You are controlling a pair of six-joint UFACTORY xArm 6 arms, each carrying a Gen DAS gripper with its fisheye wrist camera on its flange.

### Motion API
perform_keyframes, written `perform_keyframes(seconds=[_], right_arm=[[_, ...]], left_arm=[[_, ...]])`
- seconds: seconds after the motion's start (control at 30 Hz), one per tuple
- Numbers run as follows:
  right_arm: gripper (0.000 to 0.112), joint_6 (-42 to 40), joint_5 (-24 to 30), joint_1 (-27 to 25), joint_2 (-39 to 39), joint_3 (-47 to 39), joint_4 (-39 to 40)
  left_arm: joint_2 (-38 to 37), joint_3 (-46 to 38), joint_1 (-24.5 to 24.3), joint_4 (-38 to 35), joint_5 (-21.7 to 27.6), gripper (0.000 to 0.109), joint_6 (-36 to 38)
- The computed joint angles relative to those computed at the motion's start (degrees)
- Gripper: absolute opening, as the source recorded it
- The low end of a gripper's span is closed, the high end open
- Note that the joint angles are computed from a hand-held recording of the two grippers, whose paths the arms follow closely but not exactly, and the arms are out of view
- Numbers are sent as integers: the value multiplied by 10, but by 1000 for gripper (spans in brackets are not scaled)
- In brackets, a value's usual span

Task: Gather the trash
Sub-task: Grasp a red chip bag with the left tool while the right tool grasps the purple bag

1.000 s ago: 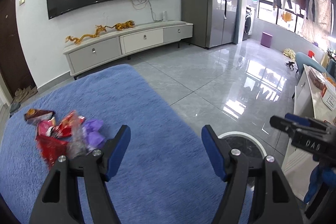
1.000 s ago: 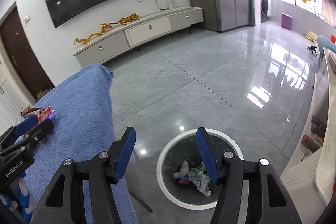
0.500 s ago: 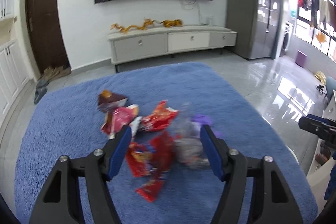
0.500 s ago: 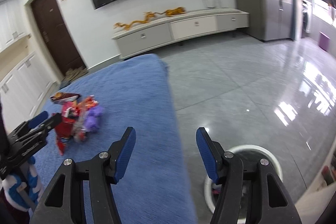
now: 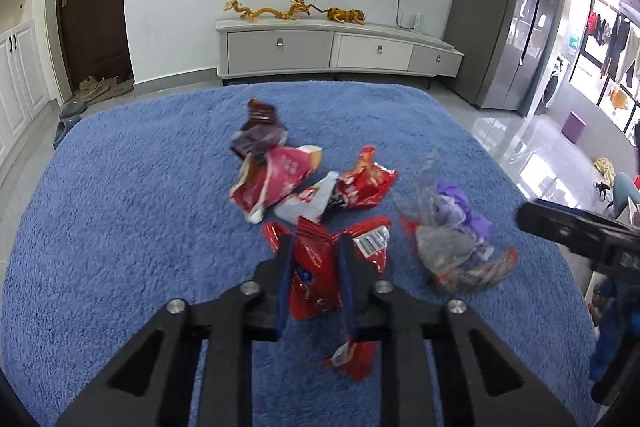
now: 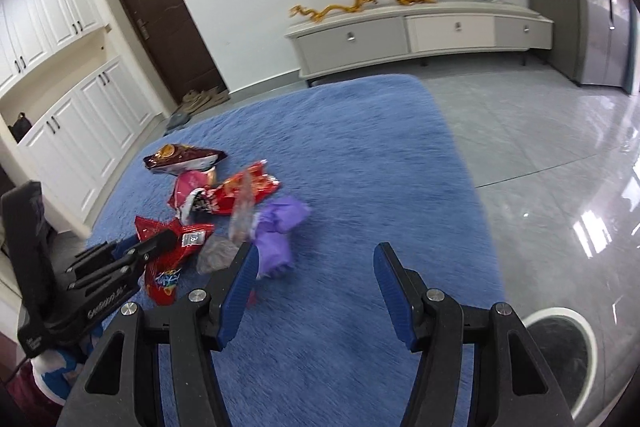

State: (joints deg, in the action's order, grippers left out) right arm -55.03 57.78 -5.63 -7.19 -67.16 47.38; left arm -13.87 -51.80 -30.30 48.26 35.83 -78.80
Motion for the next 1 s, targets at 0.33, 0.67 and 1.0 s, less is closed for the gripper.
perform_keyframes(seconds=[0.33, 0.67, 1.0], right_arm=[[34, 31, 69, 17, 58, -45, 8], [27, -12, 67, -10, 13, -17, 49], [27, -40, 106, -51, -10, -24, 94]], left_arm=[[-84, 66, 12, -8, -11, 14, -18], [-124, 73, -11, 20, 25, 13, -47], [-133, 64, -31, 29, 57, 13, -64]])
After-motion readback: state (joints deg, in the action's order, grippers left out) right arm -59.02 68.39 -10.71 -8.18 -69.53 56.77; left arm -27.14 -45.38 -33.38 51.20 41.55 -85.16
